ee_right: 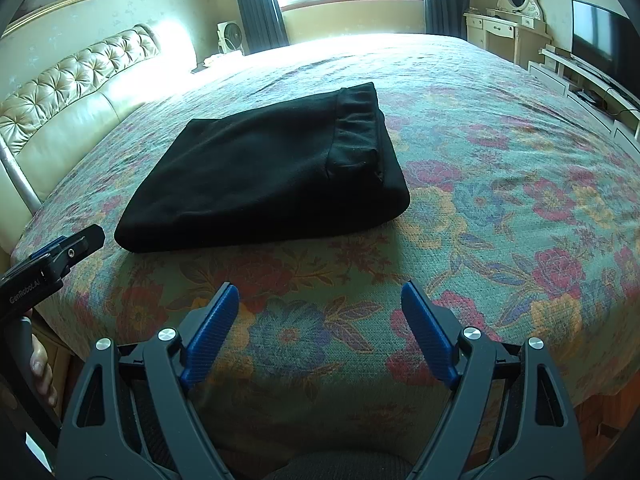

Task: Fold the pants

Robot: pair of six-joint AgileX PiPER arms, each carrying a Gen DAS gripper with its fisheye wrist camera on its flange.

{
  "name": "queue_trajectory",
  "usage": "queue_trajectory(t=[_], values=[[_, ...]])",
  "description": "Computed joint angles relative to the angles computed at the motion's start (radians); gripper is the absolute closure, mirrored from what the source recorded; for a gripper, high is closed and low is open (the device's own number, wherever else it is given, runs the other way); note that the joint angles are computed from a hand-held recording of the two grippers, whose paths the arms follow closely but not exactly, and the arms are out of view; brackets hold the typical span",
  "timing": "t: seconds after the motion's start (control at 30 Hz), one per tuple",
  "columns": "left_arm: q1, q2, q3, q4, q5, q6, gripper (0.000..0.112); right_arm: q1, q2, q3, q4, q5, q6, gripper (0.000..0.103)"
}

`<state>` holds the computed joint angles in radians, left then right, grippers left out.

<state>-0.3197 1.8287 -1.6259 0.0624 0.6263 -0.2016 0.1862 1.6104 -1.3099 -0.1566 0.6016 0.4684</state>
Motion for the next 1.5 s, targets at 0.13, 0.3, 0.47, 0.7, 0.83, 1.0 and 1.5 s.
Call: queue_trajectory(t=[0.13, 0.3, 0.47, 0.7, 0.83, 1.0, 1.5], values=[[-0.004, -0.011, 0.015, -0.005, -0.017, 0.009, 0.023, -0.015, 0.021, -0.026, 0.053, 0.020, -0.037, 0.020], [-0.019, -0.020, 0.026, 0.016, -0.027, 0.002, 0.023, -0.011, 0.046, -0.063, 0.067, 0.032, -0.046, 0.020], [-0.025, -0.026, 0.031, 0.022, -0.031, 0.007, 0.023, -0.012, 0.066, -0.092, 0.066, 0.040, -0.048, 0.020], [-0.027, -0.032, 0.034, 0.039, -0.040, 0.000, 0.023, -0.019, 0.068, -0.091, 0.077, 0.042, -0.052, 0.020], [-0.051, -0.031, 0.026, 0.123, -0.026, -0.060, 0.023, -0.021, 0.070, -0.091, 0.082, 0.043, -0.065, 0.020], [-0.079, -0.016, 0.006, 0.225, 0.027, -0.140, 0.023, -0.022, 0.071, -0.088, 0.087, 0.041, -0.064, 0.020], [-0.087, -0.042, 0.004, 0.148, 0.036, -0.061, 0.023, -0.033, 0.055, -0.065, 0.105, 0.024, -0.058, 0.020]])
